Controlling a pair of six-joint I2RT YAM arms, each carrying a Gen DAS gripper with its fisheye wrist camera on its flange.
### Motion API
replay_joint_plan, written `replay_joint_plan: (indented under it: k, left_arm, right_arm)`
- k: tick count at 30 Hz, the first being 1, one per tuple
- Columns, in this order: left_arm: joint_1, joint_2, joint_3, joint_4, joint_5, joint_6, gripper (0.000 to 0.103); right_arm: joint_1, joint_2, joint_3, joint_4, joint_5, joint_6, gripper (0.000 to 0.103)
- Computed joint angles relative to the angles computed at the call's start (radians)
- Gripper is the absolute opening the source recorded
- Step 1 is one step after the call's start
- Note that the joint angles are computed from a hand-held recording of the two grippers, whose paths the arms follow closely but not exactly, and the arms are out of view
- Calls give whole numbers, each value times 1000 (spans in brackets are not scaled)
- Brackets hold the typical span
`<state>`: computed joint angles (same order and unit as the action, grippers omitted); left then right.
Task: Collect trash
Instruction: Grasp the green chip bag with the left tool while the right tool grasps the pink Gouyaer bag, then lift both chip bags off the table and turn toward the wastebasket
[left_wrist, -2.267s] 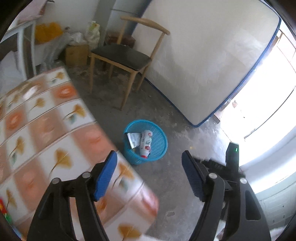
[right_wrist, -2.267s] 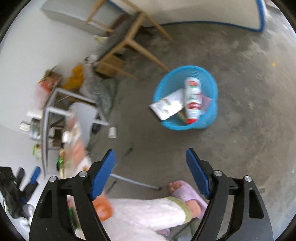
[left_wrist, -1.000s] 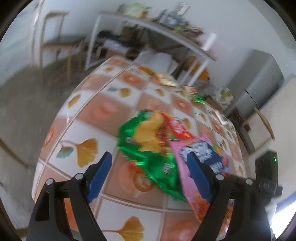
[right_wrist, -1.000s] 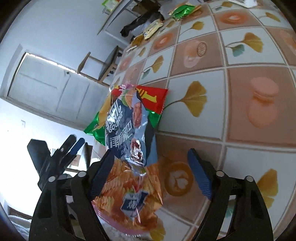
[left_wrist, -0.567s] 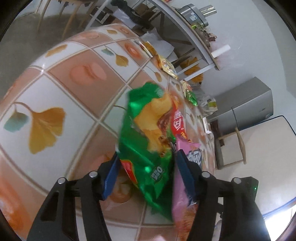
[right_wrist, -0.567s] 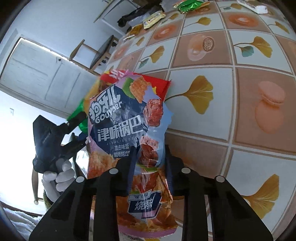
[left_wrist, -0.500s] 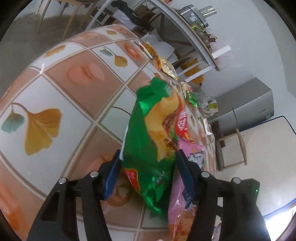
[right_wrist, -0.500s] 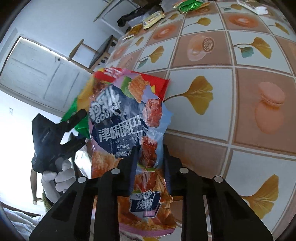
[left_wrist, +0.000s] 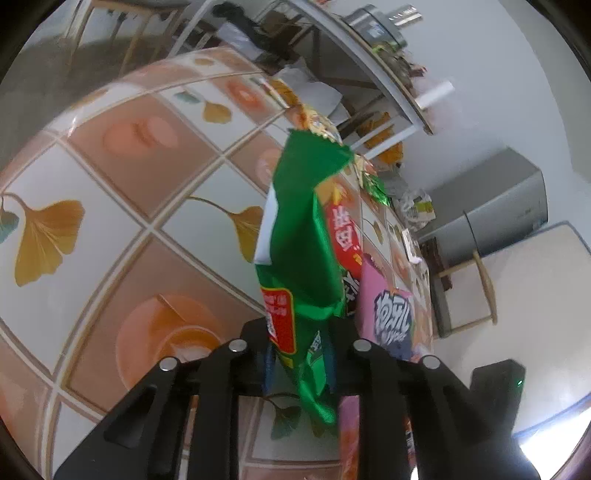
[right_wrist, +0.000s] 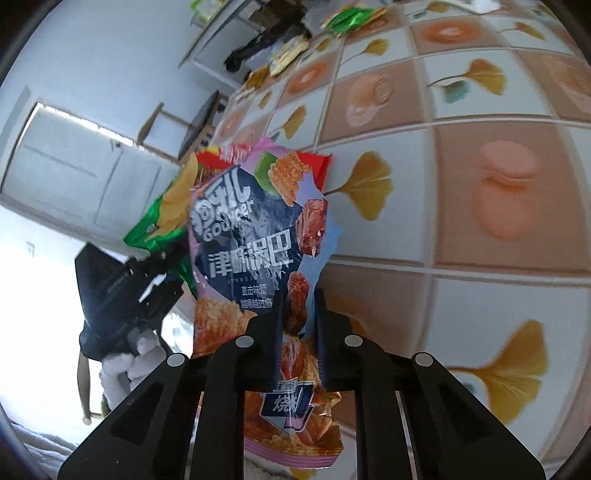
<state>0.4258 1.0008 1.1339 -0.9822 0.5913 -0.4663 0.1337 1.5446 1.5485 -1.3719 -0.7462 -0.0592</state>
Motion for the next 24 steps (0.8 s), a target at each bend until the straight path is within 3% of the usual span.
replay_joint_plan:
  k: [7,14,18,24]
  left_arm:
    - [-133,-8,12,14,-7,-5,12]
    - [-382,21,31,22,-25,-31,12]
    - [-490,38,36,16,-73,-40,12]
    - [-526,74,52,13,-82,-64,14]
  right_arm:
    - [-216,-45,34,-55,20,-52,13]
    - [-291,-87,53,-87,34,-80,13]
    - [-285,-96,35,-88,34,-85,17]
    - [-278,-73,-10,-104,17,-97,31]
